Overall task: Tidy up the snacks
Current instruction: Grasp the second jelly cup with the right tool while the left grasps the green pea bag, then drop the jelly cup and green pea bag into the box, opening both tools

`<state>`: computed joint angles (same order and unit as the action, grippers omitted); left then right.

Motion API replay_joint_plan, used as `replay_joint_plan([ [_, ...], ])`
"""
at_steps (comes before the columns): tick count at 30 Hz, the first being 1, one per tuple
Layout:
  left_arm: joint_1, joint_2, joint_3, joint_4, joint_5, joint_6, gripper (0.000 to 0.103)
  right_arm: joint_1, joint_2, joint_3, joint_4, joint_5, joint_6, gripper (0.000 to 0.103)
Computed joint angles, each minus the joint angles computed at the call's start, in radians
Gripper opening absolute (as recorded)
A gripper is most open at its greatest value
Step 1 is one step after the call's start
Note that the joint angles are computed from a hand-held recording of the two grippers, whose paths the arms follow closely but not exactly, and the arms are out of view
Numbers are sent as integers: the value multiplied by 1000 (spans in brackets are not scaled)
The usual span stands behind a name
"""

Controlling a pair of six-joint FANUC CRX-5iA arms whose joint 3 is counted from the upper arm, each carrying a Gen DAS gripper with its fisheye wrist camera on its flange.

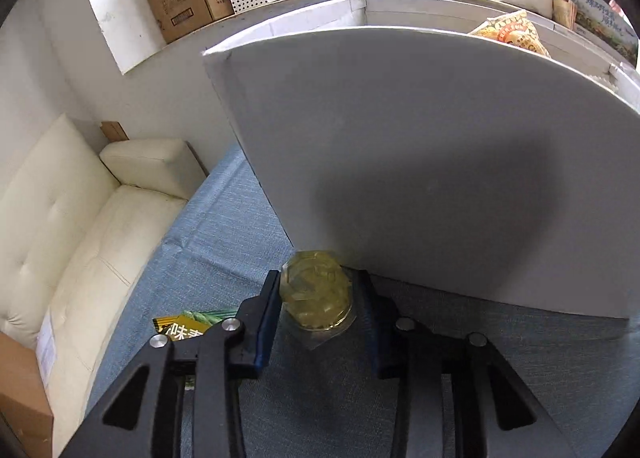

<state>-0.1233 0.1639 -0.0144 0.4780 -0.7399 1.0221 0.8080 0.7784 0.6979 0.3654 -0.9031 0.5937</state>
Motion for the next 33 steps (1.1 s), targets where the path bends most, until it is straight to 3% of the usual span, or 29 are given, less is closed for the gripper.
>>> replay_joint_plan([
  [3,-12,27,29,-6,-10,-18,103,1,-75,-123,41,72,-54,39],
  [6,-43,80,116,-121,-36,72,103,2,-173,-267,94,139,-121,39],
  [8,-51,124,161,-120,-60,75,103,3,-244,-370,144,179,-188,39],
  [14,-89,324,407,-226,-234,177,103,1,-442,-648,322,239,-456,39],
  [17,-96,386,474,-240,-260,201,103,6,-518,-753,411,242,-575,39],
  [22,-90,465,560,-225,-320,264,102,8,-579,-833,429,247,-648,39],
  [24,-94,469,565,-238,-312,282,97,5,-597,-857,430,259,-667,39],
  [26,-108,455,558,-278,-291,294,64,2,-600,-865,423,271,-671,39],
  [27,-111,451,559,-291,-294,309,63,0,-601,-868,424,281,-671,39],
  [29,-98,435,524,-236,-272,288,52,-3,-599,-871,429,296,-670,39],
  [33,-84,382,436,-146,-219,233,51,0,-594,-867,432,310,-661,39],
])
